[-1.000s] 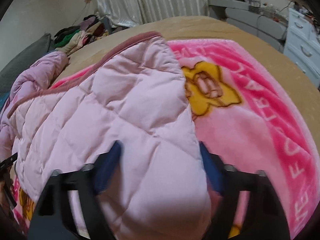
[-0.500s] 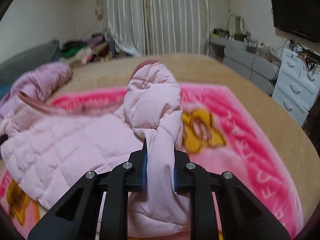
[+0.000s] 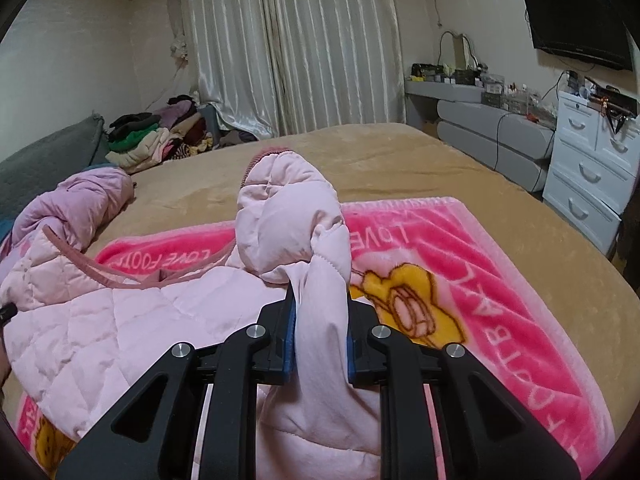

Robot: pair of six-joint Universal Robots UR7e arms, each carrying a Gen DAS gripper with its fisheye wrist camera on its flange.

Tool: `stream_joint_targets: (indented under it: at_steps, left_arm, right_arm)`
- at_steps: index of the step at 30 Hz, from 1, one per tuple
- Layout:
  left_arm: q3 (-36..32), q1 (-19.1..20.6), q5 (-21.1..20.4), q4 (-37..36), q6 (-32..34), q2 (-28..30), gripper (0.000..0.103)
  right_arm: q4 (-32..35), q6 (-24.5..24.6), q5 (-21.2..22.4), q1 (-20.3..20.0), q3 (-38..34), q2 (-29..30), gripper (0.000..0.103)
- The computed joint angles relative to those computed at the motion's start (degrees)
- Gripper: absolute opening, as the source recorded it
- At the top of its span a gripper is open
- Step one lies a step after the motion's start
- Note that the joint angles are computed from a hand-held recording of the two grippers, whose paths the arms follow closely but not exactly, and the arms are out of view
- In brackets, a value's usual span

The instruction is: Fold large clothes

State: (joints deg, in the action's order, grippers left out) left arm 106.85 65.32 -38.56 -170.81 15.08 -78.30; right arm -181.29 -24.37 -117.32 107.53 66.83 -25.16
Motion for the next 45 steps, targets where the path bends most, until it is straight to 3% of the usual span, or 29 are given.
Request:
stream_joint_targets:
  at_steps: [5, 15, 24, 29, 38, 45]
  left_arm:
    - [-1.3, 1.7, -0.3, 0.2, -1.8, 1.7, 0.014]
    - [-2.5, 5.1, -2.3, 1.0, -3.9, 3.8, 0.014]
    - [-3.3, 6.9, -3.1, 2.2, -5.4, 5.2, 0.015]
    - [-3.3, 8.3, -3.6, 4.4, -7.2, 5.7, 0.018]
    - [-3.4, 10.1, -3.7, 5.0, -7.6, 7.1, 0.022]
    - [-5.3, 11.2, -3.9, 10.1, -11.5, 8.4, 0.026]
  right_arm:
    - [2.3, 0.4, -2.5, -0.4, -4.2, 3.2, 0.017]
    - [4.5, 2.5, -5.0, -1.7, -5.9, 5.7, 0.017]
    - [10.4, 8.7, -6.3, -3.1, -7.4, 6.6, 0.018]
    - [17.0, 12.1, -7.8, -3.9, -8.6, 6.9, 0.028]
    - [18.0, 13.1, -8.2, -5.2, -8.1, 7.8, 0.04]
    - [18.3, 14.4, -8.9, -5.6, -8.9, 8.8, 0.045]
